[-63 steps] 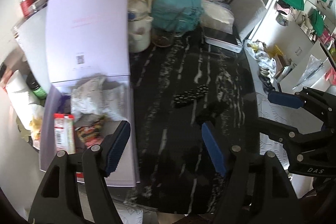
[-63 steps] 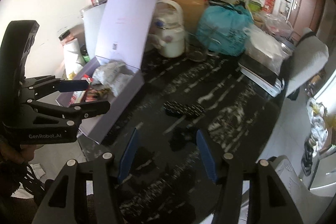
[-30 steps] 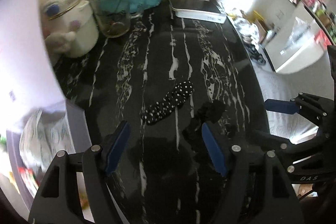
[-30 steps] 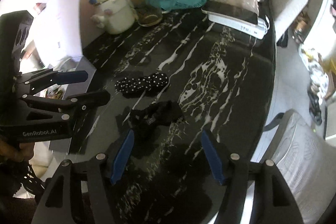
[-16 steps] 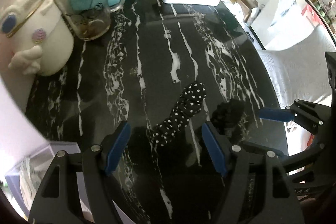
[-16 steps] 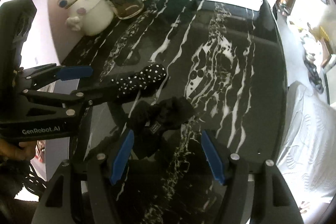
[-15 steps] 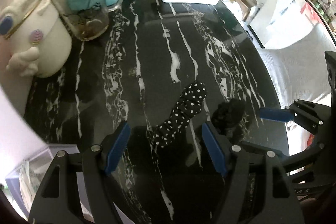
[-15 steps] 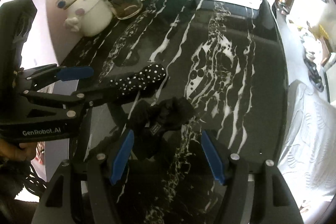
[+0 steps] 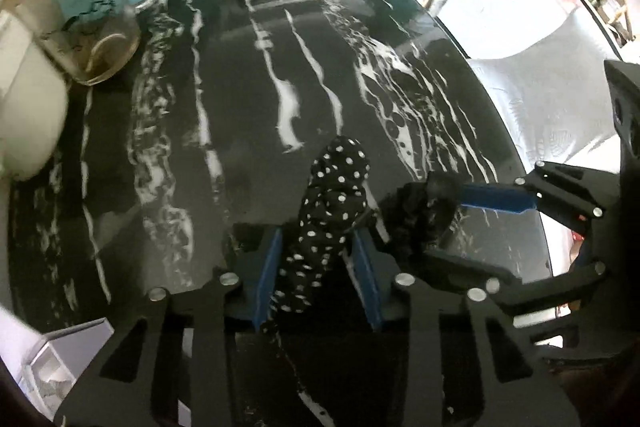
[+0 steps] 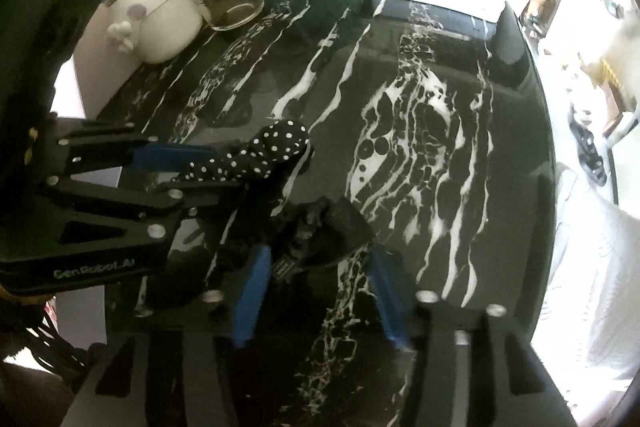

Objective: Organize objects
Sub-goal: 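Grasp the black polka-dot item with the left tool while the right tool grasps the black object, then lift both items and carry them with both tools toward the lavender box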

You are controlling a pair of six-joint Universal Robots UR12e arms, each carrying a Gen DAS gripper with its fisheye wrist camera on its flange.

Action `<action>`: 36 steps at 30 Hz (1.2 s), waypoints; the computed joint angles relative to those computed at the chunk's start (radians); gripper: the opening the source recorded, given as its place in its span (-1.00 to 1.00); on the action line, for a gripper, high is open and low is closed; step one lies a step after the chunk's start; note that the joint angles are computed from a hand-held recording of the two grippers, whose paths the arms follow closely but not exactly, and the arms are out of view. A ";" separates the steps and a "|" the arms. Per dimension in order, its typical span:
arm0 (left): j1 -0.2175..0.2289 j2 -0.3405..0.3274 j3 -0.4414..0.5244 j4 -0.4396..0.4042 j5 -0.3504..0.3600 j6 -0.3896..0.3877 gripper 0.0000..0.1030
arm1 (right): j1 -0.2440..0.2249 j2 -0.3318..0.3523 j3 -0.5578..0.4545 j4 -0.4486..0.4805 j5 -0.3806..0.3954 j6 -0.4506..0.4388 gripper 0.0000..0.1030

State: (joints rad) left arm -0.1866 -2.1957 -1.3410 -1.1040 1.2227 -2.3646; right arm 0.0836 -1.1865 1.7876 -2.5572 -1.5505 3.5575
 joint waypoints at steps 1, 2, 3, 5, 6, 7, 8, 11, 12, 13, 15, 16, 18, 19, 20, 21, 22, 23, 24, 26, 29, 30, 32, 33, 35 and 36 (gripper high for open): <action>-0.001 -0.001 0.002 -0.005 -0.003 0.006 -0.50 | -0.001 0.000 0.001 -0.003 0.001 0.001 -0.24; -0.001 -0.002 0.004 -0.007 -0.008 0.012 -0.57 | -0.002 -0.001 0.004 -0.008 0.007 0.005 -0.33; -0.002 -0.004 0.008 -0.018 -0.011 0.017 -0.63 | -0.004 -0.003 0.008 -0.013 0.013 0.011 -0.38; -0.004 -0.005 0.012 -0.027 -0.012 0.018 -0.67 | -0.009 -0.006 0.015 -0.020 0.029 0.024 -0.53; -0.004 -0.005 0.013 -0.031 -0.009 0.013 -0.67 | -0.009 -0.008 0.018 -0.021 0.031 0.027 -0.55; -0.005 -0.004 0.012 -0.035 -0.009 0.008 -0.67 | -0.007 -0.010 0.018 -0.019 0.026 0.023 -0.59; -0.004 -0.004 0.013 -0.046 -0.011 0.001 -0.68 | -0.005 -0.011 0.017 -0.013 0.023 0.011 -0.61; -0.005 0.001 0.009 -0.058 -0.009 -0.012 -0.68 | -0.001 -0.019 0.020 0.007 0.002 -0.010 -0.61; -0.004 0.006 0.002 -0.065 -0.009 -0.013 -0.68 | -0.002 -0.023 0.027 0.007 0.004 -0.009 -0.61; -0.005 0.005 0.002 -0.070 -0.008 -0.016 -0.68 | -0.003 -0.027 0.033 0.005 0.007 -0.007 -0.61; -0.002 0.016 -0.012 -0.085 -0.013 -0.026 -0.68 | -0.006 -0.037 0.047 0.002 0.013 -0.010 -0.61; -0.001 0.020 -0.017 -0.088 -0.015 -0.031 -0.68 | -0.007 -0.041 0.052 0.003 0.012 -0.013 -0.61; 0.000 0.030 -0.034 -0.083 -0.012 -0.040 -0.68 | -0.008 -0.052 0.066 0.003 0.013 -0.023 -0.61; 0.000 0.036 -0.042 -0.081 -0.008 -0.043 -0.68 | -0.009 -0.055 0.071 0.003 0.015 -0.026 -0.61; 0.001 0.043 -0.052 -0.081 -0.005 -0.046 -0.68 | -0.010 -0.061 0.078 0.002 0.017 -0.031 -0.61; 0.005 0.049 -0.063 -0.080 -0.005 -0.044 -0.68 | -0.012 -0.065 0.083 0.001 0.019 -0.035 -0.62; 0.006 0.057 -0.075 -0.077 -0.001 -0.045 -0.68 | -0.013 -0.070 0.088 -0.002 0.021 -0.039 -0.62; 0.006 0.065 -0.087 -0.073 0.002 -0.045 -0.68 | -0.015 -0.075 0.094 -0.004 0.021 -0.043 -0.62; 0.007 0.072 -0.097 -0.069 0.004 -0.046 -0.68 | -0.016 -0.080 0.100 -0.003 0.020 -0.048 -0.62; 0.010 0.084 -0.115 -0.068 0.005 -0.054 -0.68 | -0.018 -0.088 0.108 -0.002 0.020 -0.059 -0.62; 0.015 0.105 -0.144 -0.061 0.008 -0.077 -0.68 | -0.019 -0.101 0.121 0.003 0.022 -0.082 -0.62; 0.016 0.110 -0.153 -0.056 0.007 -0.091 -0.68 | -0.019 -0.103 0.123 0.004 0.027 -0.087 -0.62; 0.018 0.120 -0.168 -0.045 0.005 -0.111 -0.68 | -0.018 -0.110 0.129 0.009 0.034 -0.103 -0.62; 0.019 0.124 -0.175 -0.041 0.003 -0.122 -0.68 | -0.017 -0.112 0.132 0.012 0.035 -0.109 -0.62; 0.021 0.142 -0.200 -0.030 0.008 -0.137 -0.68 | -0.017 -0.117 0.136 0.014 0.040 -0.124 -0.62; 0.019 0.146 -0.207 -0.019 0.011 -0.150 -0.68 | -0.018 -0.119 0.137 0.019 0.044 -0.135 -0.62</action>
